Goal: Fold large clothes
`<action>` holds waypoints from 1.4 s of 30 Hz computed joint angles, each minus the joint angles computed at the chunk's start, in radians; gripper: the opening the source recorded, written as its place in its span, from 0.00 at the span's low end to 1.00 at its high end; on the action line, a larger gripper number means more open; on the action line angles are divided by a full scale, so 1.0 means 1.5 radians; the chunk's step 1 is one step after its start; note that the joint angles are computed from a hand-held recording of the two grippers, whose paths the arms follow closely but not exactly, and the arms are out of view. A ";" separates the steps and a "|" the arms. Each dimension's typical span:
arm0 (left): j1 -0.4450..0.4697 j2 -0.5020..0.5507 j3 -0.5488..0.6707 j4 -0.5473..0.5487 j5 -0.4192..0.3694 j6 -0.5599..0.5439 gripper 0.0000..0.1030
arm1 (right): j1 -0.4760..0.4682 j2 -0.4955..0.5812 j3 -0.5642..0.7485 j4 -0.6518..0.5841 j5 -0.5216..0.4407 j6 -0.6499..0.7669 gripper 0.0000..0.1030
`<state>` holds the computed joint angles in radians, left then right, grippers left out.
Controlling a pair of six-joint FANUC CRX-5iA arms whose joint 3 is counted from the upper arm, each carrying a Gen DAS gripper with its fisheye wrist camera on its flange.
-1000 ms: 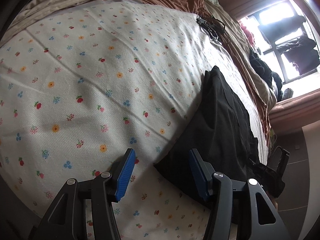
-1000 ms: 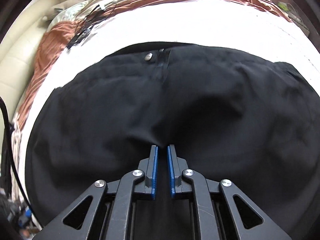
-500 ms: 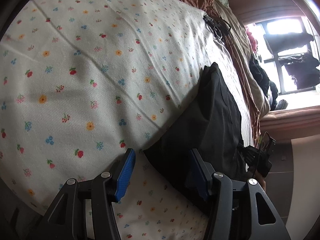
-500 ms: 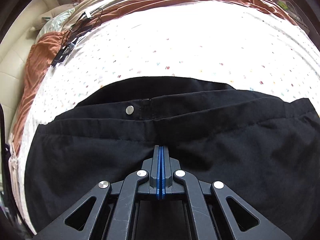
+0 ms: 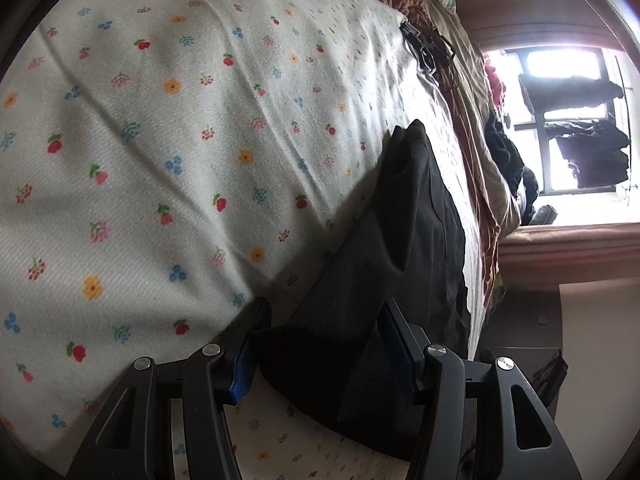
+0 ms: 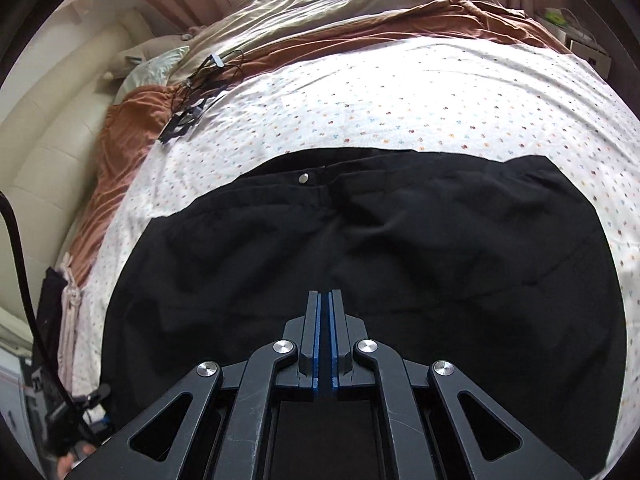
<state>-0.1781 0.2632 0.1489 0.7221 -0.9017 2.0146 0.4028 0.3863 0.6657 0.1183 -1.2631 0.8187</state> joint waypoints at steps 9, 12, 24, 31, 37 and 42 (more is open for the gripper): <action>-0.007 -0.008 -0.011 0.015 0.009 -0.023 0.55 | 0.060 -0.145 -0.189 -0.020 0.029 -0.054 0.03; -0.011 -0.017 -0.031 0.034 0.024 -0.041 0.55 | 0.077 -0.174 -0.235 -0.031 0.037 -0.075 0.03; -0.024 -0.003 0.024 -0.045 0.007 0.036 0.24 | 0.126 -0.172 -0.260 -0.011 0.021 -0.088 0.03; -0.027 -0.023 0.007 0.001 0.040 0.005 0.16 | 0.100 -0.138 -0.233 -0.037 0.025 -0.072 0.03; -0.035 -0.025 0.028 0.026 0.051 -0.012 0.14 | 0.068 -0.122 -0.229 -0.072 0.050 -0.069 0.03; -0.045 -0.015 0.069 0.030 0.047 -0.026 0.14 | 0.055 -0.153 -0.241 -0.103 0.070 -0.060 0.03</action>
<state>-0.2451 0.2408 0.2525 0.7670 -0.8315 1.9749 0.4856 0.1572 0.3042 -0.0367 -1.1585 0.7285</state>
